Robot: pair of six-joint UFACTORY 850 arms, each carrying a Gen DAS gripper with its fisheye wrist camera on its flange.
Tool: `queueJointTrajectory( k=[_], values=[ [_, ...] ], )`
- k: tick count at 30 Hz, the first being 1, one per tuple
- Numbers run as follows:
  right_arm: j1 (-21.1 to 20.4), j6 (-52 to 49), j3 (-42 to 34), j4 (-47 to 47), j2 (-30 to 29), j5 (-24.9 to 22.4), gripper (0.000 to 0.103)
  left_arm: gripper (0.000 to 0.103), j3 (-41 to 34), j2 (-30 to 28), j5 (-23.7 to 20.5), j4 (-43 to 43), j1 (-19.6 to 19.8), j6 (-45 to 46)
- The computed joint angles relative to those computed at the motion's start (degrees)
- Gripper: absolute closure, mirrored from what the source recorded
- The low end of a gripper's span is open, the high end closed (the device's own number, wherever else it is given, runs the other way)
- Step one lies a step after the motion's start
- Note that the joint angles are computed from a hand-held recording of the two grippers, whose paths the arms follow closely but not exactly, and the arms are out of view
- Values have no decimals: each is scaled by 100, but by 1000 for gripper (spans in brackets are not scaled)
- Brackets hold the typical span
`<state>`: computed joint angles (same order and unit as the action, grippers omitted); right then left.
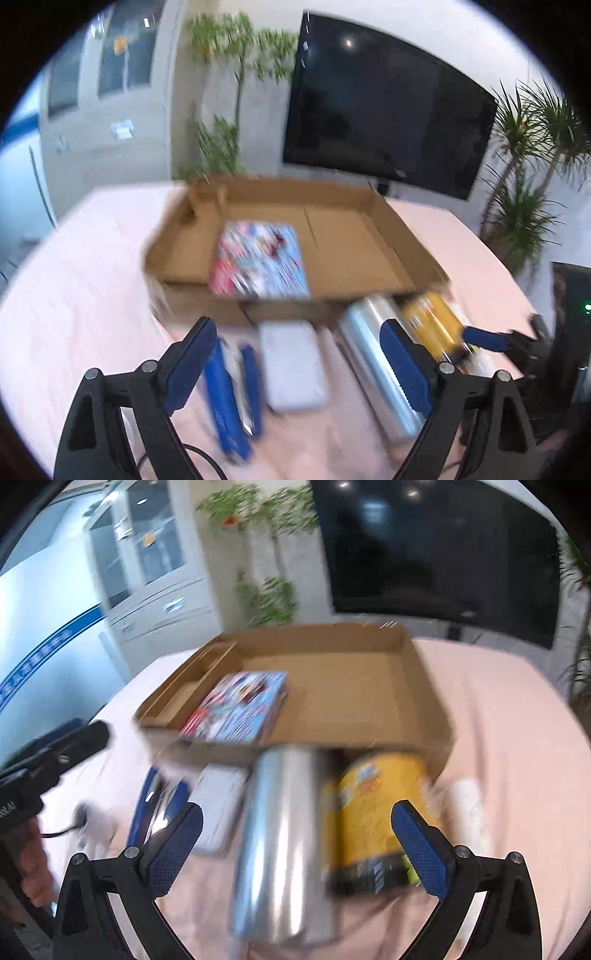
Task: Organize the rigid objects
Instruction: 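Grasp the silver metal can with the left gripper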
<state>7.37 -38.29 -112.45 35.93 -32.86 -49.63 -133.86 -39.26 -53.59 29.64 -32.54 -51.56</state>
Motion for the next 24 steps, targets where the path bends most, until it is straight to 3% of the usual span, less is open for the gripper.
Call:
queueJointTrajectory(
  k=[6,11,13,16,17,19,21,24],
  values=[
    [195,126,262,-631,-20,-108,30,13,119,-7,107,-1190,81,413],
    [128,-159,761,-351,211,-7,31,13,834,352,660,-2429,179,880],
    [21,-386,1051,-165,450,-350,31,13,1228,517,1003,-3403,272,1470],
    [-178,-762,1343,117,720,-1278,29,13,1725,669,1286,-4902,354,2423],
    [-273,-909,1403,301,762,-1595,28,13,1774,652,1250,-5116,355,2489],
    [-409,-928,1312,421,690,-2057,10,13,1656,497,961,-5297,361,2439],
    [-481,-883,1085,435,479,-2364,9,14,1529,358,743,-5358,366,2339],
    [-418,-472,529,307,-39,-2903,16,16,1333,150,522,-5566,388,2321]
  ],
)
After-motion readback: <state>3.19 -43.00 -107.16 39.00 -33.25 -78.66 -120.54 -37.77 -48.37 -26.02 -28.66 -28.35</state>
